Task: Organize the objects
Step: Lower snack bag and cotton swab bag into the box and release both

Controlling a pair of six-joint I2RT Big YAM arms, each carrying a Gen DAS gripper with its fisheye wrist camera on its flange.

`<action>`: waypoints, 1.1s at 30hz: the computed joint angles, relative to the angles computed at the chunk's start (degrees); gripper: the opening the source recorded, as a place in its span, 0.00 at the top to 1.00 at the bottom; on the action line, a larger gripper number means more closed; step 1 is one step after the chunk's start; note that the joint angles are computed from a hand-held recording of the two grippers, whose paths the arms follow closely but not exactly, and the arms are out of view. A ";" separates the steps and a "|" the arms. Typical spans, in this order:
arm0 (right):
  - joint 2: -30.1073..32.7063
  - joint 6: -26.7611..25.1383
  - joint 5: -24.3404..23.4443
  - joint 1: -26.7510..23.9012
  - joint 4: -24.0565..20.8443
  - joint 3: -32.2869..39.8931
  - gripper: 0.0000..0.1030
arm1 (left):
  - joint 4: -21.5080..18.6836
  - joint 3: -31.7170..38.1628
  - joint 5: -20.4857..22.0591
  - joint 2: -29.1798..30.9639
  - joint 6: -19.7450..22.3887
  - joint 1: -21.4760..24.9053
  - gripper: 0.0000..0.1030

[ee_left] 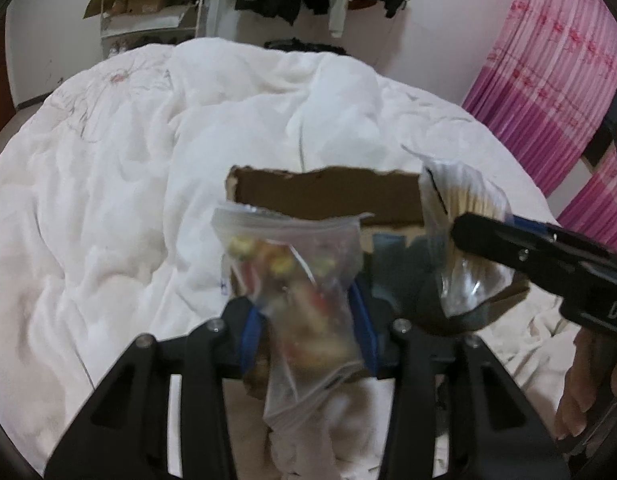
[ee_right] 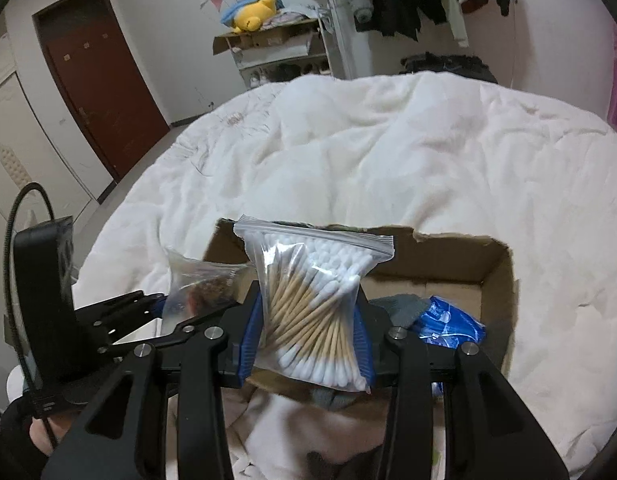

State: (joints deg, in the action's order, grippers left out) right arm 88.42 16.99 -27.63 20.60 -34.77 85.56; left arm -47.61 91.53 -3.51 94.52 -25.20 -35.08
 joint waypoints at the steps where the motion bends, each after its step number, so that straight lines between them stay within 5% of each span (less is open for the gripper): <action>1: 0.56 0.00 0.01 0.12 -0.11 0.27 0.59 | 0.04 -0.01 -0.12 0.09 0.01 -0.03 0.58; 7: 3.21 -0.39 -0.68 0.76 -0.70 2.04 0.59 | 0.53 0.28 -0.24 0.72 1.11 -0.16 0.38; 14: 3.92 -0.64 -2.18 0.80 -0.69 2.36 0.58 | 0.87 -1.13 -0.29 -0.59 0.70 -0.50 0.37; 17: 2.86 -1.34 -0.40 1.17 -0.30 1.47 0.42 | 1.01 -2.11 -1.42 -1.94 0.37 -0.96 0.37; 20: 1.10 -1.67 0.97 1.24 0.34 -0.08 0.36 | 0.84 -2.88 -3.97 -3.52 -0.51 -1.74 0.24; 33: -13.12 -2.94 3.98 -1.27 0.43 -10.21 0.36 | -0.06 -7.08 -10.66 -13.07 -3.14 -6.84 0.15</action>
